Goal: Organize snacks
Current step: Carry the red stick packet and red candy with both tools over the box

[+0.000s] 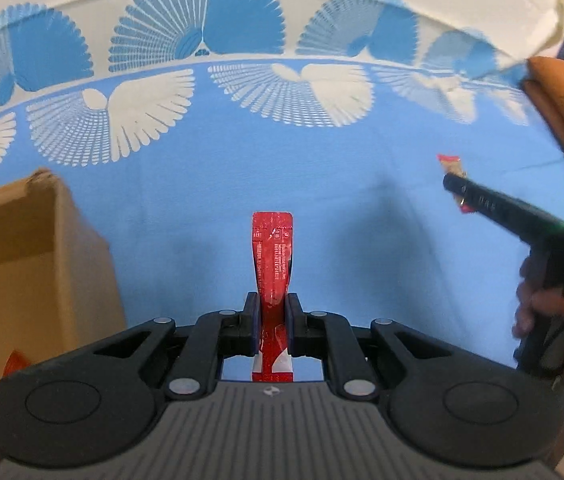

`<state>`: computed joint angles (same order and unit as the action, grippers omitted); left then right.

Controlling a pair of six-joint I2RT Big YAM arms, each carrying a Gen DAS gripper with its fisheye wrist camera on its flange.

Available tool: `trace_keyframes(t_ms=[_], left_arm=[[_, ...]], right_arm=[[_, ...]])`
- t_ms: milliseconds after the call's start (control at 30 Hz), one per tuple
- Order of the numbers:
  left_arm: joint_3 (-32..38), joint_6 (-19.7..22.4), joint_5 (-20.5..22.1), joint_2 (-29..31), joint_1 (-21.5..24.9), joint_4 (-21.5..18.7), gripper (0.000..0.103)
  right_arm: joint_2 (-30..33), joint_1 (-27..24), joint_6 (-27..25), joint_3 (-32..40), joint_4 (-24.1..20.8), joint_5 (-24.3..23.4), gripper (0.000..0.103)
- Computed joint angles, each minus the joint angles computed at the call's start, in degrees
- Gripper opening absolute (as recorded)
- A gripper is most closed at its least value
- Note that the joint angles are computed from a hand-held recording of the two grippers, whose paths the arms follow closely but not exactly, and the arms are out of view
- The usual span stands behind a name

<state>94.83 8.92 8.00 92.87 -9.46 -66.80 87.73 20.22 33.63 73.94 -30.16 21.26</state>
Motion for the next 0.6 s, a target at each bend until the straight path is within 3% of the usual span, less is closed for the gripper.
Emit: trace_keyframes(t_ms=[300,600], left_arm=[[-8.93,1.76,0.44,-16.71,3.18,-3.57,0.013],[-12.94,5.6,0.97,-28.07,12.95,-9.76,0.013]], right_arm=[[-16.41,13.93,8.81,-5.71,-10.24,6.81,0.022],[-20.47,29.61,16.91,-1.96,-22.24,11.84,0.022]])
